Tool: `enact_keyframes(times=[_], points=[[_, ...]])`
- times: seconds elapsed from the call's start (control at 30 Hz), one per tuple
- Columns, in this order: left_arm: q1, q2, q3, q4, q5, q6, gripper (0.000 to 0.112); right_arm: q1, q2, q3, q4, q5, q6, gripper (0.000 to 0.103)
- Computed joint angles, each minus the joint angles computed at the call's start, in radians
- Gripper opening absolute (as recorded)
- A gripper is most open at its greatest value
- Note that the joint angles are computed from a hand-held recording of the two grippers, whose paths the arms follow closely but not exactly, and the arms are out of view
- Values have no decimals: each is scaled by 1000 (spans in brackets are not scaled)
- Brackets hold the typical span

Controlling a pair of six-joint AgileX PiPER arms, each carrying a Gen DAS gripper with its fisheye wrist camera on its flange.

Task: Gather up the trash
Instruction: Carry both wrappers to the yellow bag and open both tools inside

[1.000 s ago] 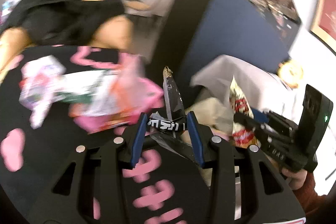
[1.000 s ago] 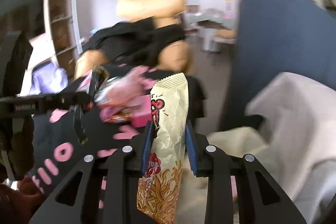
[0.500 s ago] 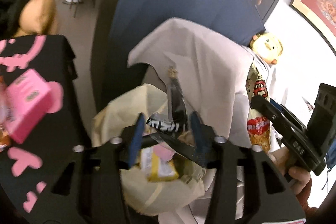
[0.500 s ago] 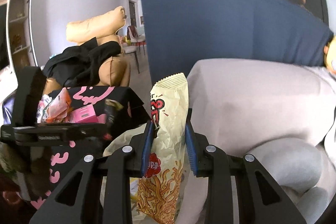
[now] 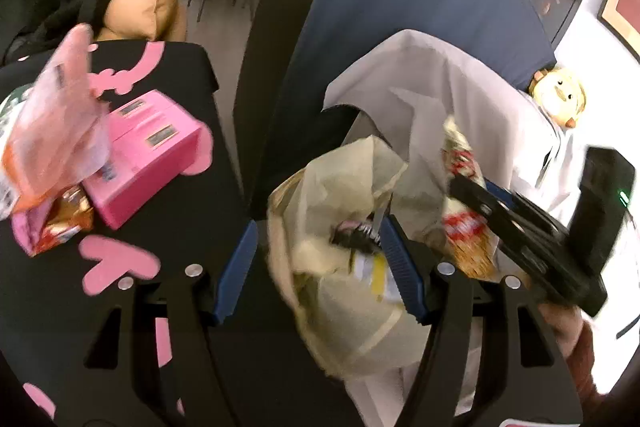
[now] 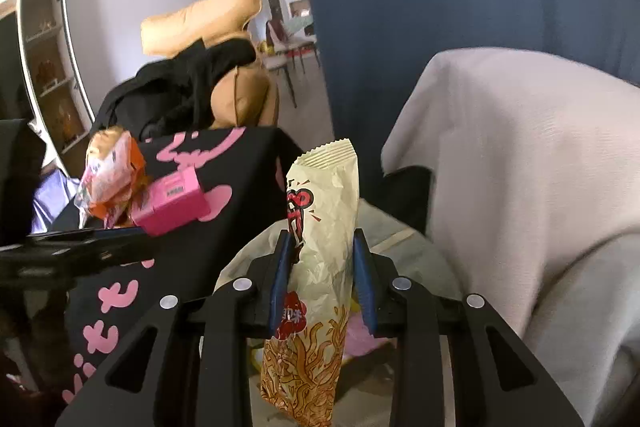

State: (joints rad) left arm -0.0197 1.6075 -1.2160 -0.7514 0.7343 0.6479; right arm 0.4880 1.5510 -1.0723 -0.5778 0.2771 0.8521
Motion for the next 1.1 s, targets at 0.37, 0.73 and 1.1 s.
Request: enact_keyframes(times=[0.37, 0.73, 1.1], points=[[85, -92, 136, -75, 45, 148, 61, 50, 170, -111, -57, 117, 38, 29], [168, -107, 170, -118, 62, 196, 61, 24, 145, -29, 78, 62, -18, 60], [320, -186, 231, -179, 47, 310, 61, 171, 4, -8, -209, 227, 238, 65]])
